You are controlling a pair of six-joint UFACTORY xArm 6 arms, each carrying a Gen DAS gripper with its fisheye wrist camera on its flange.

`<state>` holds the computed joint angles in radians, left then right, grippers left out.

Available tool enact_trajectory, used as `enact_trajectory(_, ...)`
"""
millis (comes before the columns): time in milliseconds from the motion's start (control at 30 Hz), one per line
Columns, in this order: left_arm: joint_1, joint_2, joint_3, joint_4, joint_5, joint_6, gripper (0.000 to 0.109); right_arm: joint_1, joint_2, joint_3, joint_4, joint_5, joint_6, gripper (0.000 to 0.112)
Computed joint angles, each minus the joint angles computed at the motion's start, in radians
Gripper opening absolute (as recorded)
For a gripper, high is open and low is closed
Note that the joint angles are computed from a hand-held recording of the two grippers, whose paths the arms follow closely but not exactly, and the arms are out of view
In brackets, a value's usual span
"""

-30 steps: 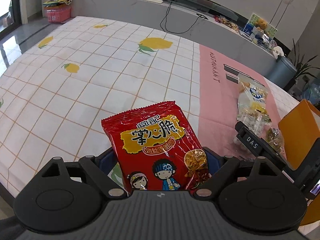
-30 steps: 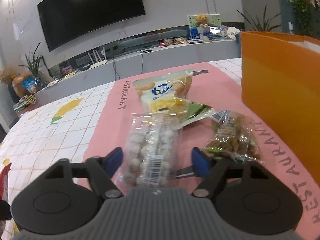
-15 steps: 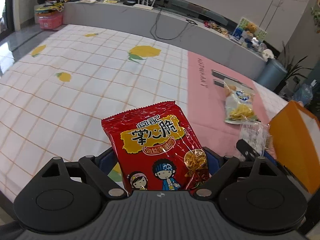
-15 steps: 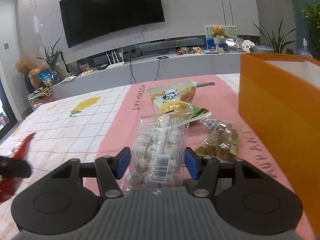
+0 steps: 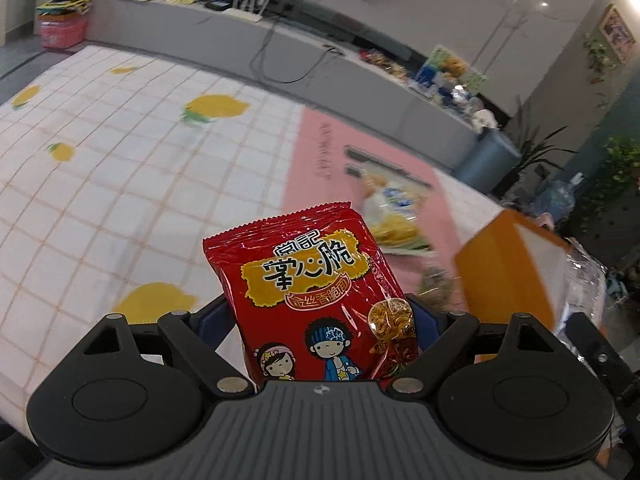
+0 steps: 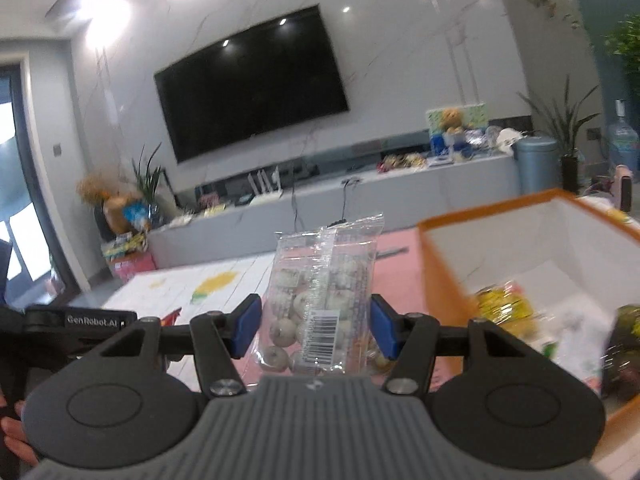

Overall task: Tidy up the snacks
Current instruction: 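Carry white-ball packet with right tool and red bag with left tool over the box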

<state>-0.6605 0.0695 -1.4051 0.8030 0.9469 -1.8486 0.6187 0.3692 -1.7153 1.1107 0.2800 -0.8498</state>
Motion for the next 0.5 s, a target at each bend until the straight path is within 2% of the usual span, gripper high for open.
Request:
enact_trajectory(167, -0.017, 0.076, -0.113, 0.045, 0.000, 0.043, 0.102, -0.052, -0.022, 0.000, 0.011, -0.009, 0.001, 0.057)
enact_trajectory(300, -0.018, 0.129, -0.181, 0.048, -0.033, 0.088, 0.102, -0.115, -0.004, -0.035, -0.039, 0.065, 0.065, 0.057)
enact_trajectory(367, -0.011, 0.150, -0.205, 0.044, -0.061, 0.109, 0.102, -0.135, 0.017, -0.054, -0.082, 0.072, 0.118, 0.057)
enact_trajectory(500, 0.004, 0.183, -0.236, 0.042, -0.126, 0.125, 0.102, -0.160, 0.083, -0.125, -0.265, 0.095, 0.279, 0.057)
